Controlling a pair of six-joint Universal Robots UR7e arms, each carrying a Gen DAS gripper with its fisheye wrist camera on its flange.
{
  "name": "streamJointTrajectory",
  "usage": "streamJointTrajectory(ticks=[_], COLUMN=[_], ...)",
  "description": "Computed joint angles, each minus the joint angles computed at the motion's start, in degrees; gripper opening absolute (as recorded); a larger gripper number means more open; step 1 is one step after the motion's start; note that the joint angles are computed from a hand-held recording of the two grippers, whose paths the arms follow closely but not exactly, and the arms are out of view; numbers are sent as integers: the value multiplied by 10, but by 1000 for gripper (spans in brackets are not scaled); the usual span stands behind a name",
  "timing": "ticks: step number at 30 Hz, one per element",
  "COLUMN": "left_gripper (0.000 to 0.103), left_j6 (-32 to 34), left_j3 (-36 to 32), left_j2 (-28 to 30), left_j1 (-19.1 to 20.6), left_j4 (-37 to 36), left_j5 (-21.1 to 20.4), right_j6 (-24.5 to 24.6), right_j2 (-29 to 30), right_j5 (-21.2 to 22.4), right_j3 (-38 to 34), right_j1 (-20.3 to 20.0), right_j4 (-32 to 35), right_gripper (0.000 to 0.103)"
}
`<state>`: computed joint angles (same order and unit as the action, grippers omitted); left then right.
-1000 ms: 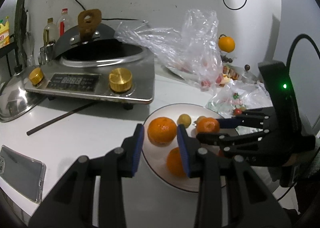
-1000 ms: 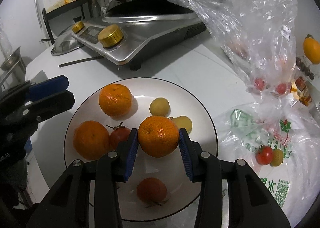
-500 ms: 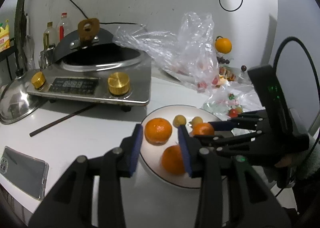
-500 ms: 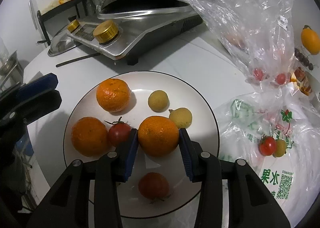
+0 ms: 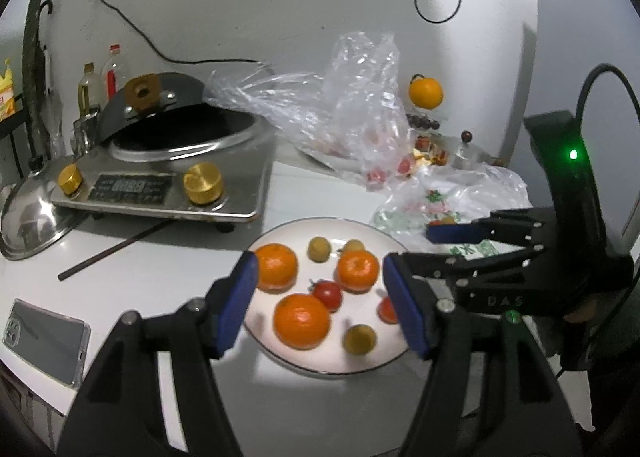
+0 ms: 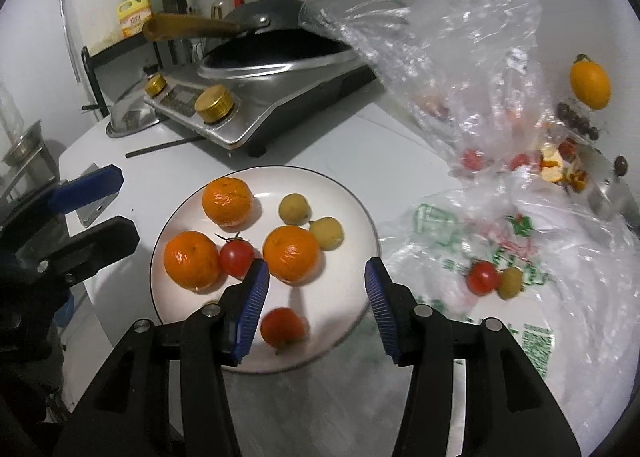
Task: Organize fruits
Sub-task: 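Open the left gripper on the tomato while the right gripper releases the mandarin, then move both open grippers from the plate back to the fruit on the bag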
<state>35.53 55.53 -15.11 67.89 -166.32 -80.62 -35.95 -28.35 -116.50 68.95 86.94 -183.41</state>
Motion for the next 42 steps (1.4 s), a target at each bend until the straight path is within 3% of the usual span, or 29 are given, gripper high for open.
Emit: streamJointTrajectory(ticks=[19,27,42], left_gripper=[66,66,66], left_j6=[15,19,27], left_j3=[63,51,-27], left_j2=[-3,13,63], left_j1=[-51,-69,-85], left_j4=[-35,-46,-3], left_j5=[14,18,29], right_j6=[-10,-9,-1], right_j2=[-108,-134,-152], right_j5=[47,48,73], right_j3=[175,199,203], right_j1=[-27,-43,-70], right_j4=[-147,-167,-176], right_gripper=[53,53,53])
